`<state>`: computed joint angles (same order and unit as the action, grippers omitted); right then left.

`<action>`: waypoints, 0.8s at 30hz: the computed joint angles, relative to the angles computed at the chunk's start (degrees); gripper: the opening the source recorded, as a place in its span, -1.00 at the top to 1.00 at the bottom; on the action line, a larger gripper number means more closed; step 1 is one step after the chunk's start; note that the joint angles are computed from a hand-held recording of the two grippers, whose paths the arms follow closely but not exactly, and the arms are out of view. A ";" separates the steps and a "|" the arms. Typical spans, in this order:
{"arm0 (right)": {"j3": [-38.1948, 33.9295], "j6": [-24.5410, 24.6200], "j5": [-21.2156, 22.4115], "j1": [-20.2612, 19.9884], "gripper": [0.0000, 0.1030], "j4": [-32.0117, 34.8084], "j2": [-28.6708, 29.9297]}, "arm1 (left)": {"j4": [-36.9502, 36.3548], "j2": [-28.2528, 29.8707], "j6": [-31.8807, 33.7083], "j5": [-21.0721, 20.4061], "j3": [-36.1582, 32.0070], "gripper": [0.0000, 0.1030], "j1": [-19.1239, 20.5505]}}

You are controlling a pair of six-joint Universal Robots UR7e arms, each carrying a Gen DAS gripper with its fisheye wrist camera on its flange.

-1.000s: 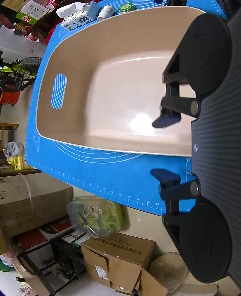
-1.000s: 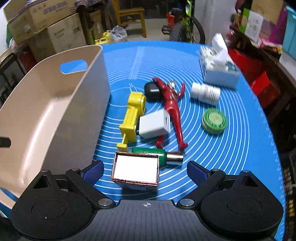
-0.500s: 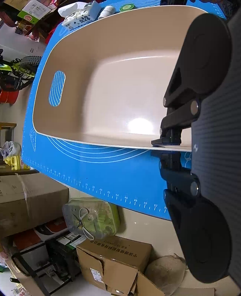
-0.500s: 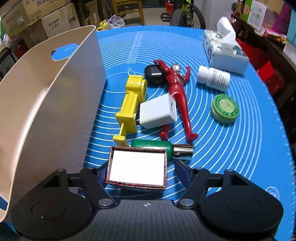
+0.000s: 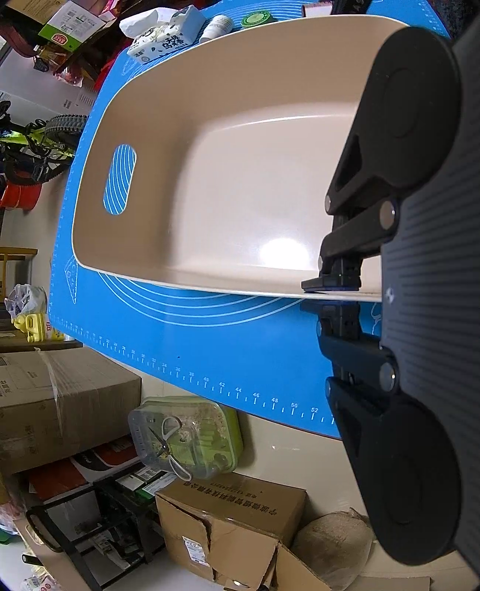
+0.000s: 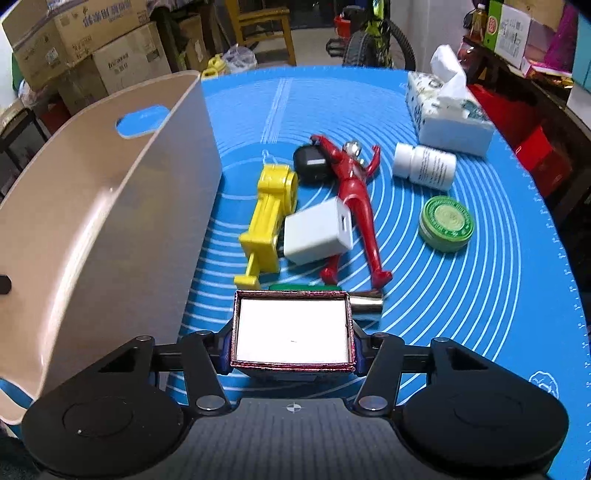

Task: Organize rigid objects
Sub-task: 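Close the right tool on the pink-red small box and lift it, then carry the pink box into the beige bin and open the right tool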

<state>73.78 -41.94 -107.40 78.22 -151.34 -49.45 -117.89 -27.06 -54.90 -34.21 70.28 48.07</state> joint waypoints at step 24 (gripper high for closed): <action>2.01 -3.44 16.82 4.45 -0.16 -8.41 -4.60 | -0.74 0.12 -0.23 0.36 0.05 0.89 -0.07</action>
